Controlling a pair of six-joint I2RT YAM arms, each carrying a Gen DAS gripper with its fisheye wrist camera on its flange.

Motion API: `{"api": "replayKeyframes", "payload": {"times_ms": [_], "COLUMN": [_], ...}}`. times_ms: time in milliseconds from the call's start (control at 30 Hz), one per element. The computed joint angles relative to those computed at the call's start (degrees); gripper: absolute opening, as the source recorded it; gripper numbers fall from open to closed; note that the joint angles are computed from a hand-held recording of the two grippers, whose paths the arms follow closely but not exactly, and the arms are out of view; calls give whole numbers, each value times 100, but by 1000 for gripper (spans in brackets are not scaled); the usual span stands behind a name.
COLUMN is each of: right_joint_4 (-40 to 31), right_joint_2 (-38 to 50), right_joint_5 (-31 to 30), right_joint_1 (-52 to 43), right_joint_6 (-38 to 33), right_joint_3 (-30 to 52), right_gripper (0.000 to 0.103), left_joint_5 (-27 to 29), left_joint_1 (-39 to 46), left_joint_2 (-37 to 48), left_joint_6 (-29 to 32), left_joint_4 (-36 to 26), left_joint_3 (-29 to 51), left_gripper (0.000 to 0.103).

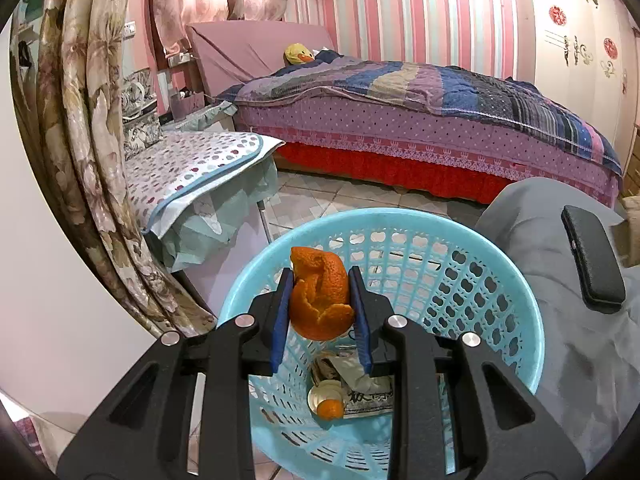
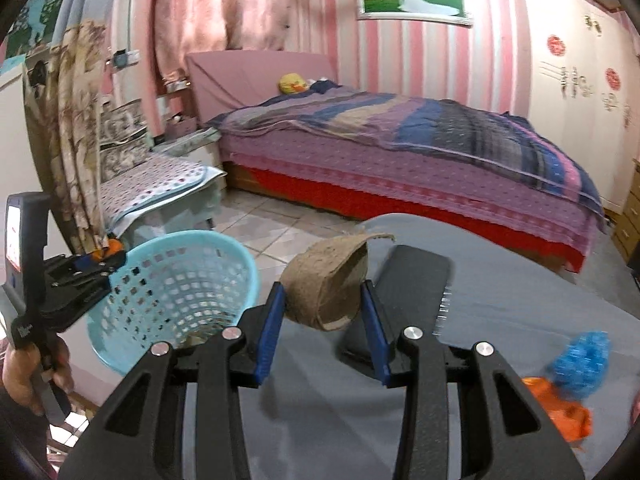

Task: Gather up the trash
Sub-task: 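Carry the peel and tube over the blue basket and open both tools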

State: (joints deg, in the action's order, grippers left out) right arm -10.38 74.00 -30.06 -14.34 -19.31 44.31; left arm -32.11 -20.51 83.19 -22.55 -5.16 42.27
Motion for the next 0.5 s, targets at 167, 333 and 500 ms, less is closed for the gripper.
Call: {"api": "replayKeyframes", "payload": {"times_ms": [167,333,500], "right_joint_4": [261,420,558], "right_joint_2": [52,213,314], "right_joint_5": [242,376,533], "right_joint_1": [495,813,1071], "right_joint_6": [187,396,510], "right_joint_3": [-176,-218,-259], "right_gripper": [39,39,39], "left_joint_5": [81,-1,-172], "left_joint_1": [171,218,134], "left_joint_2": [-52,-125,-234], "left_joint_6": [-66,-79,-65], "left_joint_4": [81,82,23], "left_joint_3": [-87,-132,-135], "left_gripper": [33,58,78]}}
